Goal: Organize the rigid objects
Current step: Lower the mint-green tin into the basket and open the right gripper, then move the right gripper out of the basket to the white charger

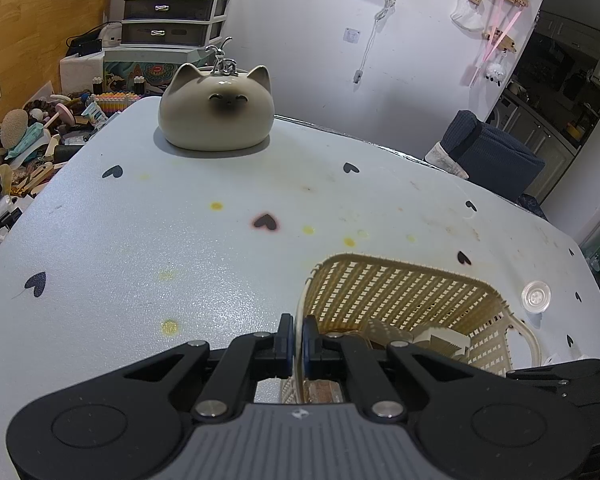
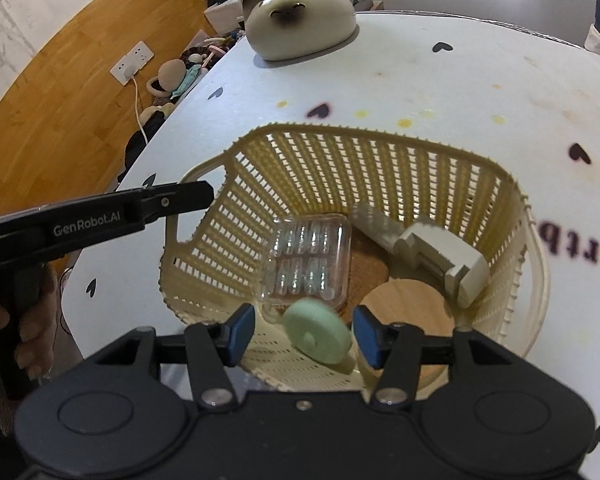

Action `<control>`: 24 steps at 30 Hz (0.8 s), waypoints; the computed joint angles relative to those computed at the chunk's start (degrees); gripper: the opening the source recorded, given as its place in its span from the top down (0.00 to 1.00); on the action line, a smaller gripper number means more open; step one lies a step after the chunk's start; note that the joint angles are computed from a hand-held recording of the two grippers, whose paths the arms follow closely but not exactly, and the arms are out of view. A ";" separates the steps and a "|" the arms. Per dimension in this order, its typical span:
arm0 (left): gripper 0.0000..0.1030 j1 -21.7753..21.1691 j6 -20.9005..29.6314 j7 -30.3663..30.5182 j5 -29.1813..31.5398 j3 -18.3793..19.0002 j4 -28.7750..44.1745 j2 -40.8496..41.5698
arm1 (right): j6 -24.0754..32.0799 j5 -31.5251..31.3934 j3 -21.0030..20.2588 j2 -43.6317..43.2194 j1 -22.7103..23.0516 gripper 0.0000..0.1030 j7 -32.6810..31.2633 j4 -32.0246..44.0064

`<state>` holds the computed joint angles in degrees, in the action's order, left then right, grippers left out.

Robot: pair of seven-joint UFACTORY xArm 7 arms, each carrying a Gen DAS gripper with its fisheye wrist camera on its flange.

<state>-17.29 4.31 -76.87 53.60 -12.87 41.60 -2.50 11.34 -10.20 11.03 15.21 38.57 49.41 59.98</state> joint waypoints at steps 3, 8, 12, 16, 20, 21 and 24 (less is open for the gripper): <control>0.96 0.01 0.02 0.07 -0.07 -0.02 0.00 -0.01 | -0.03 -0.10 -0.17 -0.08 0.15 0.45 0.31 -0.09; 0.96 0.00 0.02 0.09 -0.11 -0.01 -0.01 -0.01 | -0.12 -0.52 -0.36 -0.63 0.26 0.44 0.99 -0.58; 0.96 -0.01 0.02 0.09 -0.10 -0.01 -0.01 -0.01 | -0.03 -1.79 -0.91 -0.97 0.74 0.44 2.11 -0.71; 0.96 0.01 0.03 0.13 -0.15 -0.03 -0.09 -0.10 | -0.05 -3.41 -1.47 -1.33 1.22 0.43 3.57 -0.89; 0.96 0.04 0.04 0.23 -0.26 -0.07 -0.03 -0.04 | -0.06 -7.96 -3.37 -2.28 2.90 0.38 7.49 -1.27; 0.96 0.04 0.04 0.23 -0.25 -0.06 -0.03 -0.04 | -0.44 -9.36 -3.75 -2.63 3.21 0.36 8.63 -1.48; 0.96 0.02 0.08 0.37 -0.40 -0.08 -0.07 -0.11 | -0.74 -18.30 -6.98 -4.37 5.80 0.33 16.04 -2.05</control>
<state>-17.27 4.39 -76.50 53.20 -12.95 41.53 -2.61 10.60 -28.51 4.04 10.84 44.37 65.45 57.93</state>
